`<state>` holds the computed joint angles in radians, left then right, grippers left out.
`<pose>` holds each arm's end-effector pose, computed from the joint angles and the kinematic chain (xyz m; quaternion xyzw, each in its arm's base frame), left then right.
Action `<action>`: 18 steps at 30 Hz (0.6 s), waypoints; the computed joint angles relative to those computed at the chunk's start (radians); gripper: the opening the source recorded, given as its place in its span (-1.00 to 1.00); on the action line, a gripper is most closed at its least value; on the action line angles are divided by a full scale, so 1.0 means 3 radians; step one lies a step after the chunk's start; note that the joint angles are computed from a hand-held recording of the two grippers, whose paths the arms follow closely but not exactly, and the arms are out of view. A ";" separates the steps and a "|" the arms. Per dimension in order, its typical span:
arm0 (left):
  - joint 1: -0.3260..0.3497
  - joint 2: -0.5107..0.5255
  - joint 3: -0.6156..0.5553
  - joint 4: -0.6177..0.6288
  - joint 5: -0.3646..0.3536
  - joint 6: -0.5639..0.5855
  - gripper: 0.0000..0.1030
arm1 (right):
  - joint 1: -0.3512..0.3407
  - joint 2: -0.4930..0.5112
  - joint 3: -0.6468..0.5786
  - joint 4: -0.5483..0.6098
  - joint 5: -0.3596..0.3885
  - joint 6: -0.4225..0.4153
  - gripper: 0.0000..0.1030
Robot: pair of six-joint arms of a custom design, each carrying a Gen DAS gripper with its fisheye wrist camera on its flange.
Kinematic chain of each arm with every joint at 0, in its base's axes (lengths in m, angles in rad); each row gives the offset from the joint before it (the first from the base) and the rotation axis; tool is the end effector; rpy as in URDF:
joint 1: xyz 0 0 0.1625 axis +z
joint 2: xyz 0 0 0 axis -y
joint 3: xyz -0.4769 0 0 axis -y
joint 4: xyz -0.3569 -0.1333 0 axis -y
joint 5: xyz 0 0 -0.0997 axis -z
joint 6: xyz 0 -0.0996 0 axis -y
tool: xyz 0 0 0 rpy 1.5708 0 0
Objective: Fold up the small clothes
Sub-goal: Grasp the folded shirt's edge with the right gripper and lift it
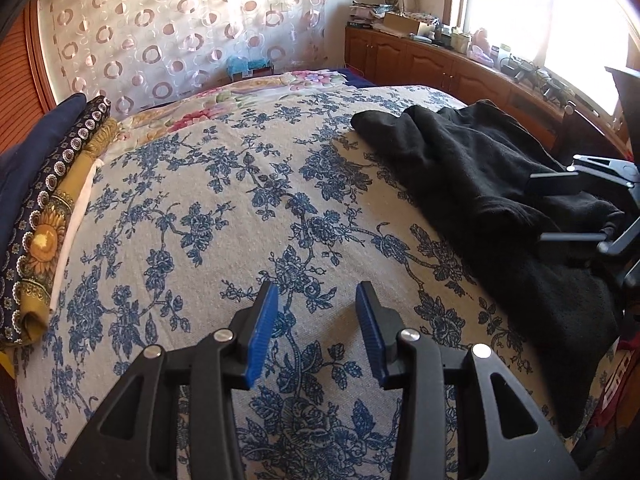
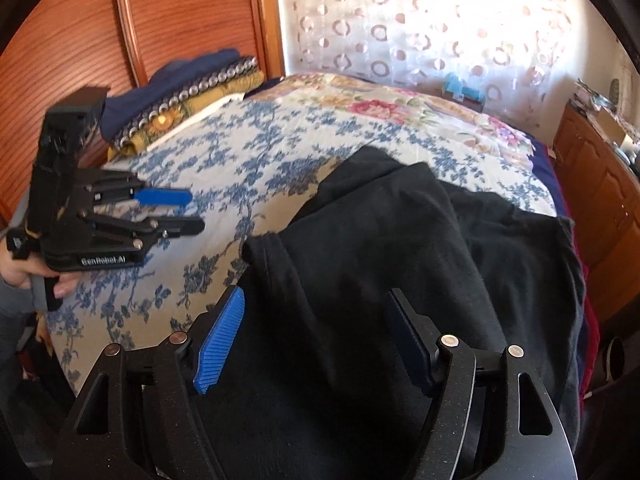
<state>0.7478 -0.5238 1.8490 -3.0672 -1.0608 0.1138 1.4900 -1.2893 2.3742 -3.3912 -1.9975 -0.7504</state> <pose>-0.3256 -0.5501 -0.0138 0.4160 0.8700 -0.1648 0.2070 0.0568 -0.4399 0.3047 0.2278 -0.8864 0.2417 0.3226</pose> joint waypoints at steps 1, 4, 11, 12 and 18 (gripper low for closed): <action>0.0000 0.0004 -0.0003 0.0001 -0.0002 0.0011 -0.19 | 0.0000 0.0017 0.0001 0.0001 -0.0024 -0.0012 0.40; 0.0001 0.0004 0.0000 0.0000 -0.0017 0.0021 -0.15 | -0.0002 0.0087 -0.0018 -0.0005 -0.0147 -0.0054 0.22; -0.0002 0.0015 -0.0007 -0.0001 0.0011 0.0012 -0.05 | -0.0078 -0.0050 -0.0088 0.0326 -0.0046 -0.0031 -0.85; -0.0003 0.0016 -0.0004 -0.0005 0.0013 0.0008 -0.04 | -0.0086 -0.0094 -0.0105 0.0369 -0.0014 -0.0020 -0.89; 0.0010 0.0016 -0.0007 -0.0009 -0.0001 0.0007 -0.01 | -0.0051 -0.0243 -0.0235 0.0295 0.0019 -0.0016 -0.91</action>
